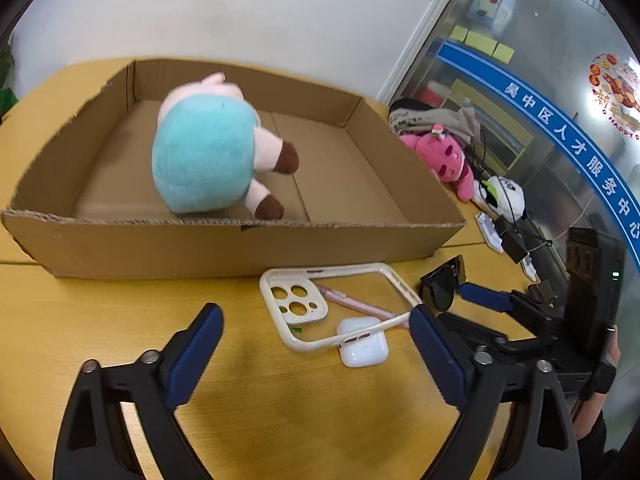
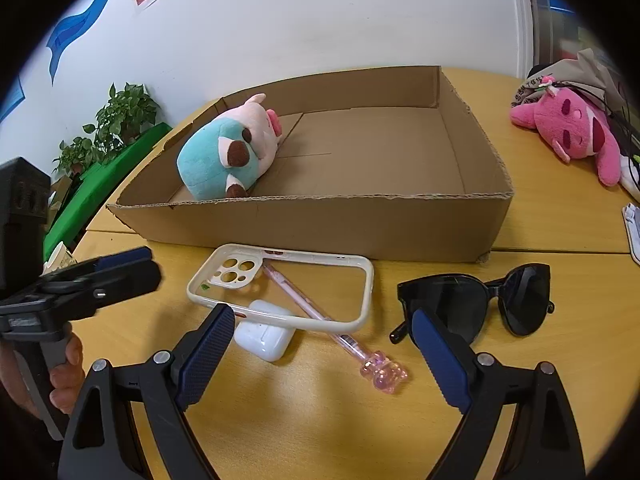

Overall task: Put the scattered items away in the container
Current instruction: 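Close the left tool on the rim of the white phone case, then lift the phone case into the box and open the left tool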

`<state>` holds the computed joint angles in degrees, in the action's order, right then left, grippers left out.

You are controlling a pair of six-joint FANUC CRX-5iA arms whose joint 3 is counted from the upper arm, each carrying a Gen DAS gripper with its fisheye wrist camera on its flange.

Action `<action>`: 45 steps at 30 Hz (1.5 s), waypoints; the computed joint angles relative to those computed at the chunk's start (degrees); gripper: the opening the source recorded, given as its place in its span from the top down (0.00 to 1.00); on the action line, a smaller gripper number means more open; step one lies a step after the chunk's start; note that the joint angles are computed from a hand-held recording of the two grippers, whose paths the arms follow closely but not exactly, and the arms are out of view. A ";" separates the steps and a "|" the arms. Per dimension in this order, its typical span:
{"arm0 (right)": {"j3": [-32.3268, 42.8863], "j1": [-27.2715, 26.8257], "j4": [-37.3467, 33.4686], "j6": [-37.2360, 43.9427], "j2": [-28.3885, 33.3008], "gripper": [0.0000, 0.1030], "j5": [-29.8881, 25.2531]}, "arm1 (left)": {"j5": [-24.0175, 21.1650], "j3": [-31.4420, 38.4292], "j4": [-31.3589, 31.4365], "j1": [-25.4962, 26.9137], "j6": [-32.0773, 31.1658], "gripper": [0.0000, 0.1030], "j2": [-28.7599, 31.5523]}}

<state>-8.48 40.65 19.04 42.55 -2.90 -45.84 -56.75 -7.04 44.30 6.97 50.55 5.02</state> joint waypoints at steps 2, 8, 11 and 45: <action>-0.38 -0.21 -0.33 -0.29 -0.42 0.11 -0.01 | -1.06 1.01 -0.82 -0.13 1.08 0.22 1.34; -1.01 -0.69 -2.15 -0.16 -0.95 0.11 0.00 | -4.84 4.45 -5.00 -0.50 5.61 0.56 5.49; -0.88 -0.76 -3.26 0.63 -0.89 0.11 0.18 | -5.52 4.82 -6.43 -0.27 7.10 0.80 6.01; 5.42 1.11 -4.72 6.15 1.80 0.91 -1.37 | -1.23 -0.06 -7.24 4.56 5.07 0.96 -4.81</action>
